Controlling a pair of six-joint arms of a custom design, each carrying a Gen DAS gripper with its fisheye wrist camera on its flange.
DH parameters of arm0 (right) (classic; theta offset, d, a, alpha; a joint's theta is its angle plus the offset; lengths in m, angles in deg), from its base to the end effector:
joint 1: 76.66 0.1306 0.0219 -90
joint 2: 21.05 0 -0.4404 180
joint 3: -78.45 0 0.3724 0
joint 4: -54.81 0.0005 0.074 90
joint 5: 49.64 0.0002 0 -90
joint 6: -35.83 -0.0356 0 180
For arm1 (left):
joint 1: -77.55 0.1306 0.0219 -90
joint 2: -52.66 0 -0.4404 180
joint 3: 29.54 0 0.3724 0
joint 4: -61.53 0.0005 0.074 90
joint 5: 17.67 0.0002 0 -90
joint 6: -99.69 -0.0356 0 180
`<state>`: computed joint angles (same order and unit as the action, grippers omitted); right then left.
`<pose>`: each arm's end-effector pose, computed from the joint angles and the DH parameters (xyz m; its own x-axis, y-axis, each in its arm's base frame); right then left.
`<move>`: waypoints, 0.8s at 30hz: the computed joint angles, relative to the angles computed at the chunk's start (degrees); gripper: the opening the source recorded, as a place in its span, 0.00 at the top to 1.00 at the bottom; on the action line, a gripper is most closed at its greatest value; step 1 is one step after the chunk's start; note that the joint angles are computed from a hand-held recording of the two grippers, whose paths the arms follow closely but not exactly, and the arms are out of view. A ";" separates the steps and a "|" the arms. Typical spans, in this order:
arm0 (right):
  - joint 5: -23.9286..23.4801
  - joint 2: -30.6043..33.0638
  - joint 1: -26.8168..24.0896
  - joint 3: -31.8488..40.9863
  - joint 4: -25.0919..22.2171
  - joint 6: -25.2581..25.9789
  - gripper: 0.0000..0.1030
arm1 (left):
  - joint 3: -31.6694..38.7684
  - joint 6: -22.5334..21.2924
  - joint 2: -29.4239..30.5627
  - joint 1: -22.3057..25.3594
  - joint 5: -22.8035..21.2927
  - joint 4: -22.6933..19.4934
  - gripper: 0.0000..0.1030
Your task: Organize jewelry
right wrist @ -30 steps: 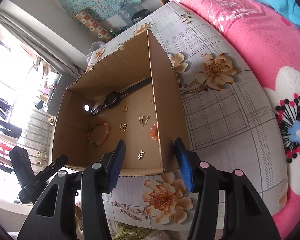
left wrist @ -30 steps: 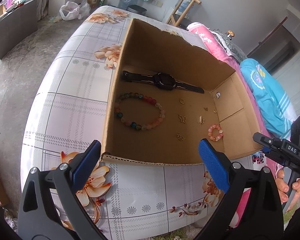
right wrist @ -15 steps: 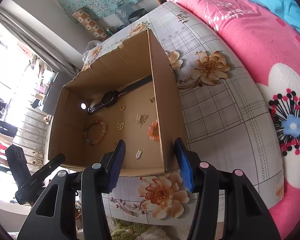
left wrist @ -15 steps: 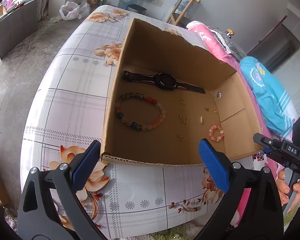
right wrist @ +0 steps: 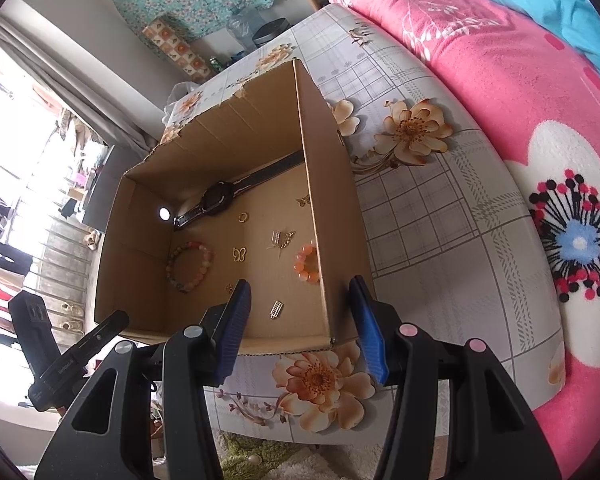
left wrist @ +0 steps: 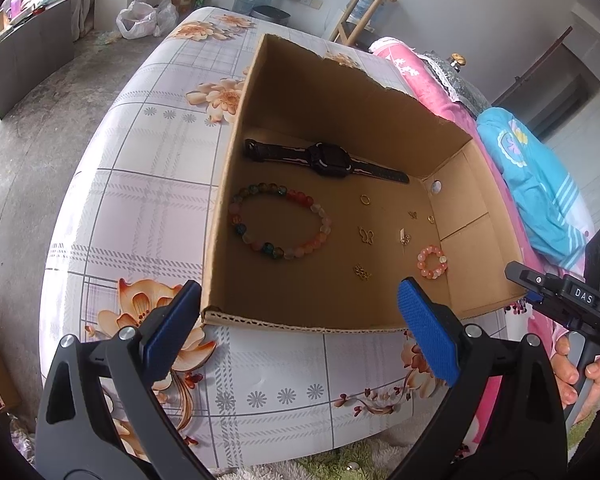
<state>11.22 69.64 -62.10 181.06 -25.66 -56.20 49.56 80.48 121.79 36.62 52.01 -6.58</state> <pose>0.4118 0.1243 0.5500 -0.9142 -0.2055 -0.3494 -0.3598 0.8084 0.4659 0.2256 -0.1799 0.5153 -0.6605 -0.5994 -0.4522 -0.4494 0.7981 -0.4014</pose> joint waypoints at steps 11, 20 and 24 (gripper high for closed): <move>-2.49 -2.68 -1.25 -3.86 3.46 -0.48 0.51 | -1.02 -1.55 -1.60 -0.14 1.16 1.45 0.09; -6.16 -5.29 -3.15 -7.59 6.03 -0.94 0.51 | -1.05 1.91 -2.14 -4.22 -0.62 -0.65 0.09; -6.05 -5.56 -3.31 -7.88 5.84 0.49 0.51 | -0.86 4.99 -2.08 -6.51 -1.69 -1.45 0.09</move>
